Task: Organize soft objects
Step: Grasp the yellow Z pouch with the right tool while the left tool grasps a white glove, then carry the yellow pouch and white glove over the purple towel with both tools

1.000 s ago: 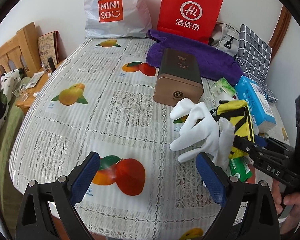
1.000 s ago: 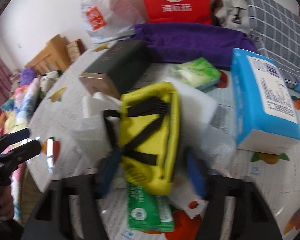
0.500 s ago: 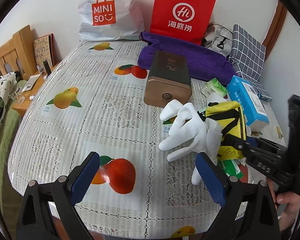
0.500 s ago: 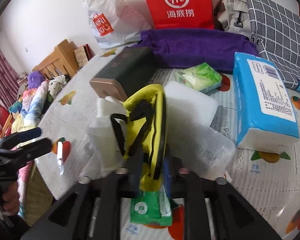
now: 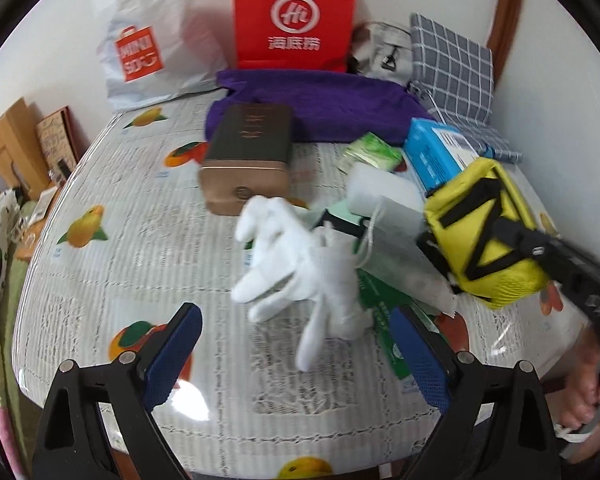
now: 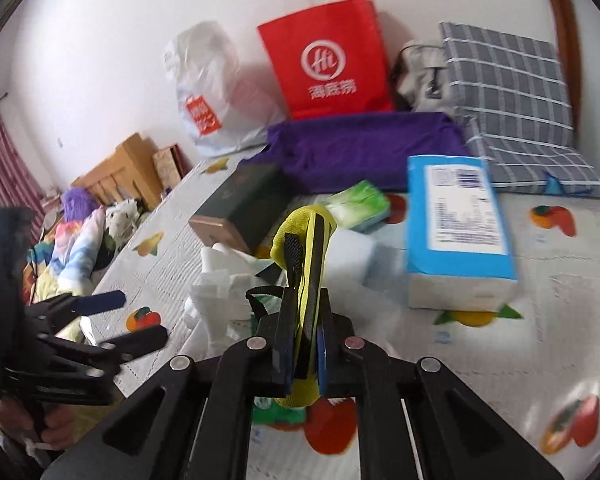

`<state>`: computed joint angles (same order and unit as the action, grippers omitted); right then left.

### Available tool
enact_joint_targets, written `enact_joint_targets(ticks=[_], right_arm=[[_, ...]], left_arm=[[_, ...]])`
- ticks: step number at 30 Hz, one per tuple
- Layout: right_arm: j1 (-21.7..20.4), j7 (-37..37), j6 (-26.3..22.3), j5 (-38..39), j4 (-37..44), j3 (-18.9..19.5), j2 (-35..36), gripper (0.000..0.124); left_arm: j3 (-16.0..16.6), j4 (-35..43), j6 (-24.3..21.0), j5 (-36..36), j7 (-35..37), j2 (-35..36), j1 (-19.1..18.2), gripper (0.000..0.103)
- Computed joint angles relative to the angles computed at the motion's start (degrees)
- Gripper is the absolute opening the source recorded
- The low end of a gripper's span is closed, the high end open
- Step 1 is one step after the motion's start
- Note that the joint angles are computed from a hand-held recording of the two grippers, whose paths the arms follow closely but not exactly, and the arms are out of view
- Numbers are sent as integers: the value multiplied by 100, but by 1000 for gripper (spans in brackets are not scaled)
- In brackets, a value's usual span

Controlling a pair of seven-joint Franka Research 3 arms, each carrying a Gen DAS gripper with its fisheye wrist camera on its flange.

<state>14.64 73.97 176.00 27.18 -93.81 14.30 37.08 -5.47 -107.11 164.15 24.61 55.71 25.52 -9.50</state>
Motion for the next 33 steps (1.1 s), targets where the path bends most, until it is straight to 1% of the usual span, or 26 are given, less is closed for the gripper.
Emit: enact_joint_targets(ticks=[3,7,8,9,12,14,15,16,17,18,20,21,22,23,25,26,27,28,29,30,31,32,33], right_arm=[[-307,-247,380,117,-479,283,-290,9],[-529,-346,641,140,-974,375,-574,9],[-609,-371,689,135,-1070,418,-613,6],[-689,-393,716,125,-1129,476,-619,3],[-890,-431,514,107,-1147,577,-550,3],[-815,-421,410,92,-1100,442,-467,3],[-811,-421,357,98,-1056,408,-393,3],[-812,-416,284,110,-1007,380,-340,4],[-798,-382,165,127,-945,318,-288,7],[-813,-400,131,157,-934,314,-274,8],[-1115,-668,285,300,-953,626,-197,8],[-1331,-837,364,410,-921,849,-115,8],[-1375,-844,352,426,-873,872,-69,8],[-1295,-762,273,442,-809,731,-46,11],[-1016,-501,122,440,-738,336,-78,20],[-976,-435,107,464,-758,258,-108,28],[-1039,-438,133,526,-812,299,-151,41],[-1148,-476,197,613,-918,394,-230,49],[-1212,-511,278,671,-1009,454,-299,63],[-1248,-538,352,701,-1076,486,-345,72],[-1240,-534,471,723,-1216,473,-449,75],[-1225,-517,504,709,-1312,448,-524,81],[-1194,-497,474,672,-1419,397,-615,85]], left_arm=[[-15,284,-166,1,10,201,-87,89],[32,670,-369,2,-109,493,-208,73],[22,790,-469,-43,-133,577,-214,70],[15,886,-543,-79,-155,646,-218,65],[116,1116,-713,-11,-302,797,-329,53],[184,1263,-843,62,-435,884,-395,38],[173,1301,-880,61,-454,910,-382,35],[154,1314,-897,56,-450,919,-358,31],[151,1322,-907,59,-463,924,-344,24],[149,1317,-899,60,-477,924,-326,21],[114,1287,-841,24,-472,909,-261,13],[93,1269,-797,-8,-466,901,-222,13],[68,1214,-732,-41,-446,869,-176,12],[54,1198,-705,-61,-421,857,-151,11],[59,1101,-618,-77,-416,784,-121,11],[52,1036,-558,-94,-408,735,-92,11],[29,958,-484,-127,-382,680,-45,11],[11,895,-427,-166,-369,636,-6,11],[-26,838,-368,-223,-329,600,49,11],[-61,809,-343,-271,-271,583,92,11],[-102,778,-337,-326,-193,563,141,11],[-98,728,-309,-358,-181,532,155,11],[-103,677,-268,-393,-165,503,177,11]])
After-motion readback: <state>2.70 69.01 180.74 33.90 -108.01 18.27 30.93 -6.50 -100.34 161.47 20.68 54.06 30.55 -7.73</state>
